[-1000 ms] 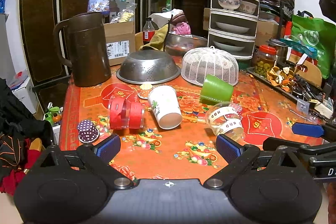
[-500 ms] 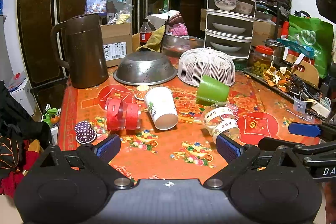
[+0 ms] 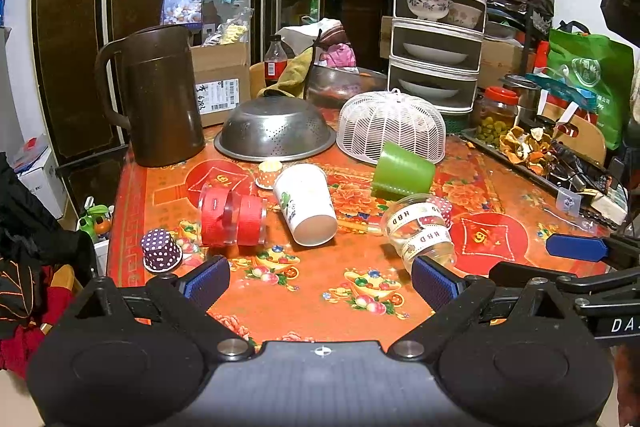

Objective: Flip cup upright

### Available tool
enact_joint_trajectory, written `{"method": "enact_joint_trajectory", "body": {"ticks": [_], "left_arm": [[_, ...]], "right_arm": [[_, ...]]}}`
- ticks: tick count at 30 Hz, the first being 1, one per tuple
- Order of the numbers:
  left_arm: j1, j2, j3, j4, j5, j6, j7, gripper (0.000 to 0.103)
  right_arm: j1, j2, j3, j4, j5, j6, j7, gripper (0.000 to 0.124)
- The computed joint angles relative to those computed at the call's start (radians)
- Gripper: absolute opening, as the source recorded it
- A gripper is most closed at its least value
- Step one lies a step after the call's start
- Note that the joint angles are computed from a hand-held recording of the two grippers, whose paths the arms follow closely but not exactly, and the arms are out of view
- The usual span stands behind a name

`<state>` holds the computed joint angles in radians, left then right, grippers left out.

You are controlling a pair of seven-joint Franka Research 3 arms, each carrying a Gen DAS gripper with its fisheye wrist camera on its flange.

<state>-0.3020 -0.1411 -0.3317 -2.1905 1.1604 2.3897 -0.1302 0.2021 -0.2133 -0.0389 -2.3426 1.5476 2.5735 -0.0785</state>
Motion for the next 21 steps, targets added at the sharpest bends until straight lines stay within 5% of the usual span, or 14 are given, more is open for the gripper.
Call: {"method": "enact_joint_trajectory", "body": {"ticks": [12,16,21], "left_arm": [[0.016,-0.017,0.014,-0.031,-0.008,0.043,0.0,0.099],[0.033,-0.057,0.019,-0.084,-0.013,0.066,-0.022,0.099],[0.069,-0.112,0.022,-0.157,-0.016,0.121,-0.071,0.099]], "right_arm": [[0.009,0.013,0.01,0.02,-0.027,0.021,0.026,0.102],[0.018,0.049,0.022,0.113,-0.152,-0.025,0.159,0.102],[0.045,0.261,0.079,0.407,-0.506,-0.114,0.523,0.102]]}}
